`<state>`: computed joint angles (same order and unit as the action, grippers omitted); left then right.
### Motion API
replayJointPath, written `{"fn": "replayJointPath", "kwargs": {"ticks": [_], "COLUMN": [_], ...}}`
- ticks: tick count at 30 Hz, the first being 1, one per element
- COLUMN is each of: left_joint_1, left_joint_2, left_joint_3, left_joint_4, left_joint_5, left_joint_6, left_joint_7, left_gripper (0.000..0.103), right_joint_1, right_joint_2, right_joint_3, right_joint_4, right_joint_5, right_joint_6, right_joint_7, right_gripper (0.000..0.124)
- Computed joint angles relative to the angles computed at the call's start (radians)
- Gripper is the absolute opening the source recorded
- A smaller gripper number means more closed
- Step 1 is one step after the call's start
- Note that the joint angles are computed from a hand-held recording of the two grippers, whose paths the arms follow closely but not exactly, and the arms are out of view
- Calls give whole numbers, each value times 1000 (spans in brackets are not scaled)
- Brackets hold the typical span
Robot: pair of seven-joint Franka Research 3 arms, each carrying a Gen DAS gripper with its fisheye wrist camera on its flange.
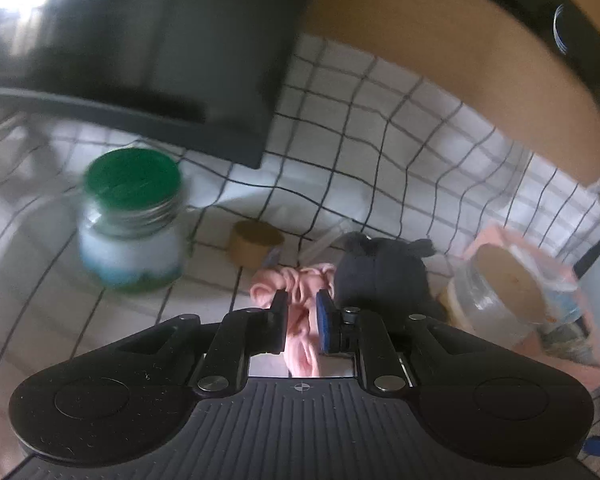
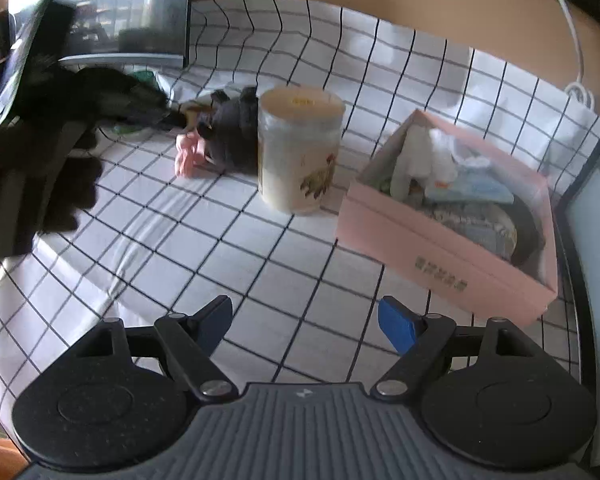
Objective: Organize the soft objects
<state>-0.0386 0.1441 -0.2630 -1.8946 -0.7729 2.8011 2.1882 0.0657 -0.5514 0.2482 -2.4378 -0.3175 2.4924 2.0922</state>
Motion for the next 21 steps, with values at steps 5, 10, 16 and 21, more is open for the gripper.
{"fn": "replayJointPath", "kwargs": {"ticks": [5,10,16,21], "left_joint_1": [34,-28,-44,-39], "left_joint_2": [35,116,161,197], "left_joint_3": [-41,-5,-10,-28], "left_joint_4": [100,225,262,290], "left_joint_5": [-210,45,294,409], "left_joint_6": [-110,-170,-129,-108], "left_joint_7": [213,51,-66,-134], "left_gripper": [17,17,27,27], "right_joint_1": [2,3,2,-1], "right_joint_2": [-4,17,18,27], "right_joint_3": [-4,-14,-22,-29], "right_joint_4": [-8,-3,-10,-9], "right_joint_5": [8,20,24,38], "right_joint_6": [-30,-32,-17,-21], "right_joint_7": [6,19,33,40], "right_gripper": [81,81,81,81]}}
